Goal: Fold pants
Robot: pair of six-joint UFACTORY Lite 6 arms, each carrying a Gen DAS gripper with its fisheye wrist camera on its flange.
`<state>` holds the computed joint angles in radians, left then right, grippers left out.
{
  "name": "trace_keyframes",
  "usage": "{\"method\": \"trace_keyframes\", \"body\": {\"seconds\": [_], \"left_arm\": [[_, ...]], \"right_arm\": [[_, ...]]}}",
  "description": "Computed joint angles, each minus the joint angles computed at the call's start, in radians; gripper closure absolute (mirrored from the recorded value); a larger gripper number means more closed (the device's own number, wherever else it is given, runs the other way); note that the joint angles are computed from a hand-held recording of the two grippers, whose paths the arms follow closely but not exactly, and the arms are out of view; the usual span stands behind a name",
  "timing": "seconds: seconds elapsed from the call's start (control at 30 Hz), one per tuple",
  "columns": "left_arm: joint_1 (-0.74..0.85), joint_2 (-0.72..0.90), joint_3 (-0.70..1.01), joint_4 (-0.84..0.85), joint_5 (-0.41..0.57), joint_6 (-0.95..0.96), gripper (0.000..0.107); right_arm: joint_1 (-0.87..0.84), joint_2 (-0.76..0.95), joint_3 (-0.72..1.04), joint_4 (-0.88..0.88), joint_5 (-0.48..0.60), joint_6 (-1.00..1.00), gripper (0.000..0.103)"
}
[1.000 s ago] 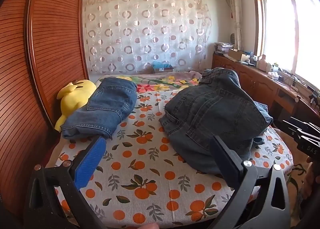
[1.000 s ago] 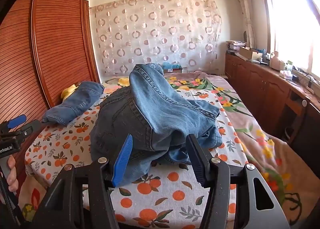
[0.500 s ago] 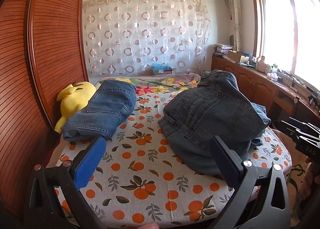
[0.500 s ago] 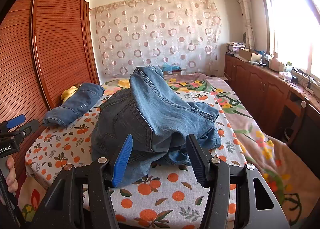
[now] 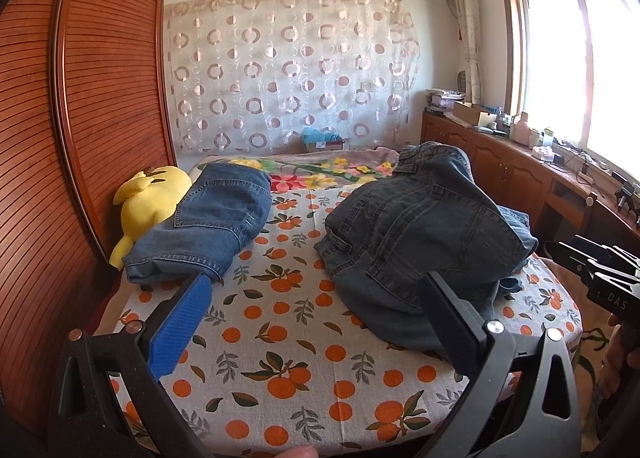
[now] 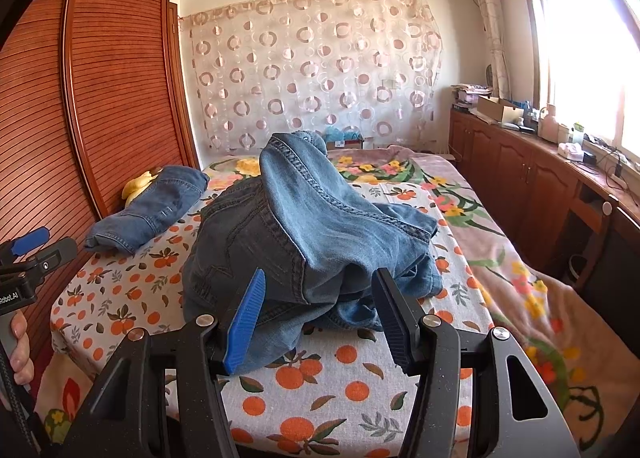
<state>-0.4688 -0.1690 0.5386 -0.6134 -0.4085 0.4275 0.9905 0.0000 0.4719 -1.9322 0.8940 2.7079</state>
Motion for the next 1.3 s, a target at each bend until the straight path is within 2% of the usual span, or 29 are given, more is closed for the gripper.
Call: {"method": "trace_keyframes", "body": {"seconds": [1.3], "left_arm": [[-0.016, -0.016, -0.004, -0.041, -0.005, 0.036, 0.004]], "right_arm": [[0.009, 0.019, 0.002, -0.012, 0.025, 0.031, 0.046]]}}
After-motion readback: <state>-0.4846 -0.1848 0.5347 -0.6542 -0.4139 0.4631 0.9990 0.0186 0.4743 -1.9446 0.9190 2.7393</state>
